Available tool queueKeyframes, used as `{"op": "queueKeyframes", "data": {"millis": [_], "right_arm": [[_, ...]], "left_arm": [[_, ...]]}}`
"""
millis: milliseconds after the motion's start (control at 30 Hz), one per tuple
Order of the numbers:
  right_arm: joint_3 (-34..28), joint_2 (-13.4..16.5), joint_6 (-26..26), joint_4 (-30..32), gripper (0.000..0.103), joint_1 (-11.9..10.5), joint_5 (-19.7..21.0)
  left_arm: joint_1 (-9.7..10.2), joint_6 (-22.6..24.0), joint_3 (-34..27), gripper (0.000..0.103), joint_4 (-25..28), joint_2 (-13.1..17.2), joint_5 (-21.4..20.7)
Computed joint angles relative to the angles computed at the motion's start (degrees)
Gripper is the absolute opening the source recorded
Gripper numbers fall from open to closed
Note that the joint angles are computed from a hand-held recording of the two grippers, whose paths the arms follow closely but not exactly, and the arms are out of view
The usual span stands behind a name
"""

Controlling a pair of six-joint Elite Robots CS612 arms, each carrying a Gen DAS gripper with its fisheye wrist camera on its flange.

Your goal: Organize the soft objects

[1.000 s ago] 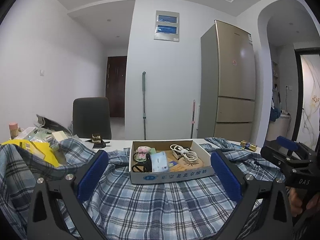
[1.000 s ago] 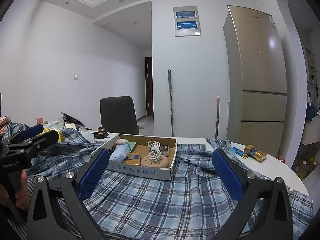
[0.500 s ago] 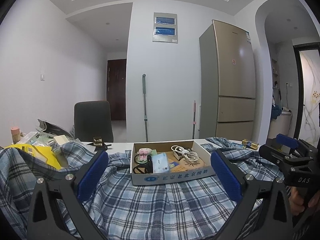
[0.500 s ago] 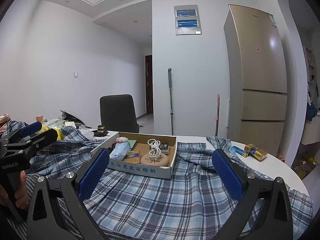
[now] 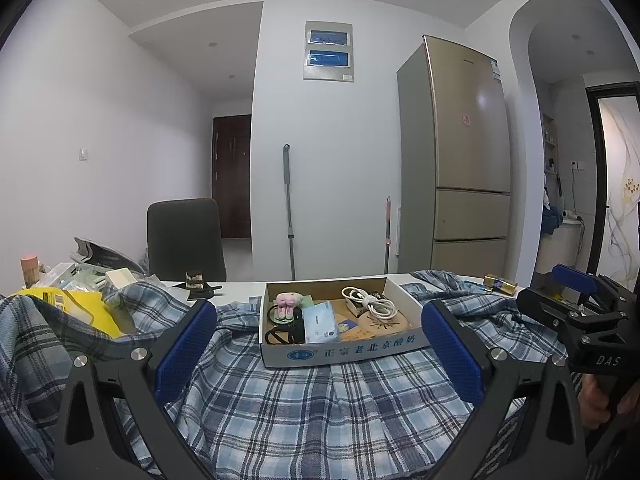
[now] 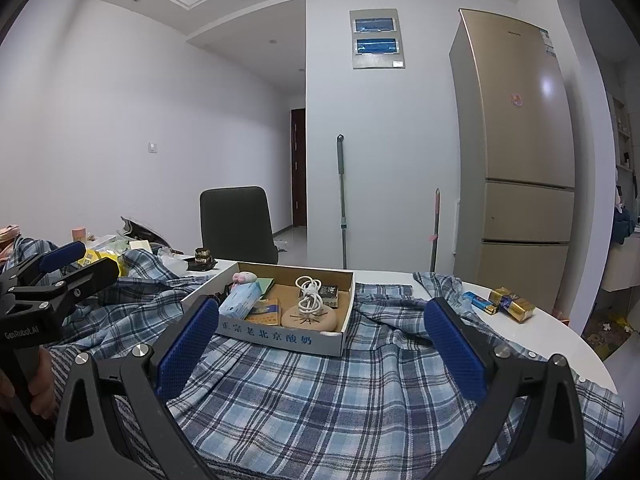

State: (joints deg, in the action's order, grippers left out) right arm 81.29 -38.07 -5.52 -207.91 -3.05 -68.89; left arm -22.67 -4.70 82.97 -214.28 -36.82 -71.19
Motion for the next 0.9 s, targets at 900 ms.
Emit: {"op": "queueKeyframes", "data": {"millis": [900], "right_arm": [[-0.24,0.25,0.00,0.17,0.103,-0.01,0.07]], "left_arm": [[0.28,-0.09,0.02,0.103,0.05,0.00,-1.11]]}}
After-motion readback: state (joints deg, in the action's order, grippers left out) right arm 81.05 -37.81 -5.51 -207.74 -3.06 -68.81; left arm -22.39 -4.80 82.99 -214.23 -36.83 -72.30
